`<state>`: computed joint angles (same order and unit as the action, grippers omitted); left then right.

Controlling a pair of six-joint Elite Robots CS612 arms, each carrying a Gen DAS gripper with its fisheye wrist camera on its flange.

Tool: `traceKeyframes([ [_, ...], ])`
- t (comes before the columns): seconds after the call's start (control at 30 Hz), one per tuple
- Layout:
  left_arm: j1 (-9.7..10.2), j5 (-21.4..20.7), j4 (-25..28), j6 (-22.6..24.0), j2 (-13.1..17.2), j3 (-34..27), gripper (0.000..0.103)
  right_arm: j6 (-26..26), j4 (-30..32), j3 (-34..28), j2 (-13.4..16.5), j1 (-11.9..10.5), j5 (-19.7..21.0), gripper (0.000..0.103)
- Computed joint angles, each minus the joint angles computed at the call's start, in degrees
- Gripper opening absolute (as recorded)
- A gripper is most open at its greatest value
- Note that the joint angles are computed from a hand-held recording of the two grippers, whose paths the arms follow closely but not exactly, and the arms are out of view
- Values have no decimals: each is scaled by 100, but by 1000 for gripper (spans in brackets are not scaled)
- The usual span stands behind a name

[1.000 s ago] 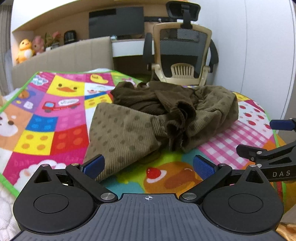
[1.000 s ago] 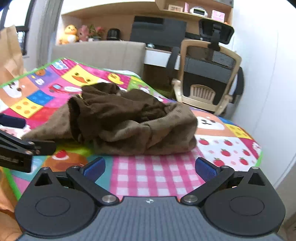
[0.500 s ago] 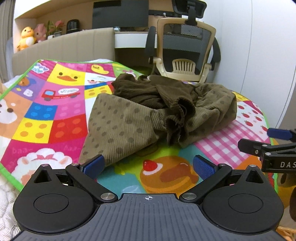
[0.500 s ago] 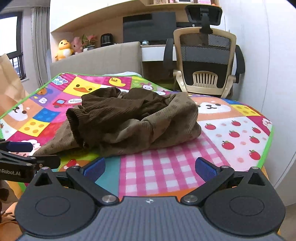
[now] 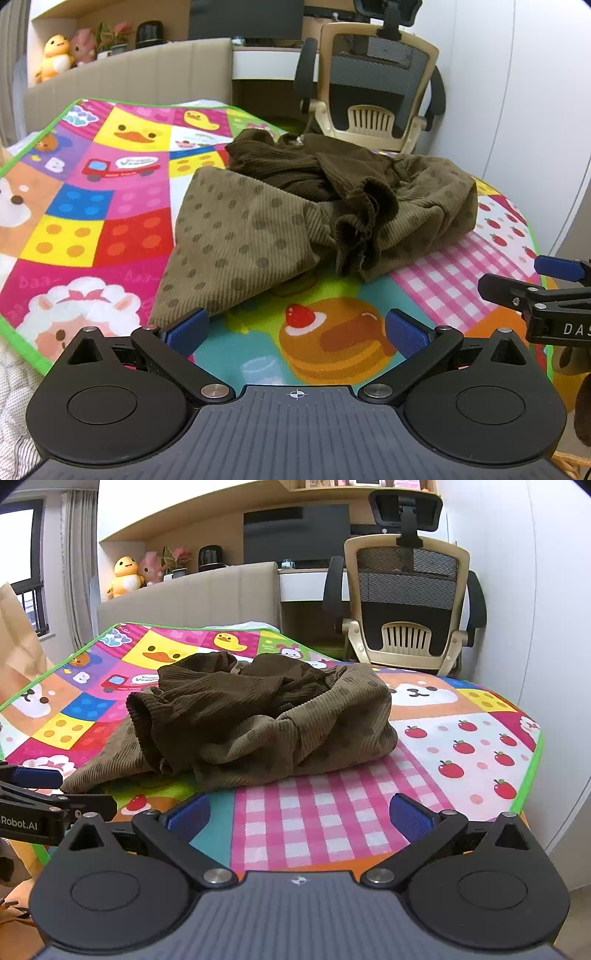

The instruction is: Fold clothes

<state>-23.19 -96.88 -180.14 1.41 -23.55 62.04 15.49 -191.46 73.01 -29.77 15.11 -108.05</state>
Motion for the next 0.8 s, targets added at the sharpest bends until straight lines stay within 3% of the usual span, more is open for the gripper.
traceKeyframes([
  [0.8, -4, -5, 124, 1, -7, 4, 103, -25, 85, -25, 27, -1, 3, 103],
])
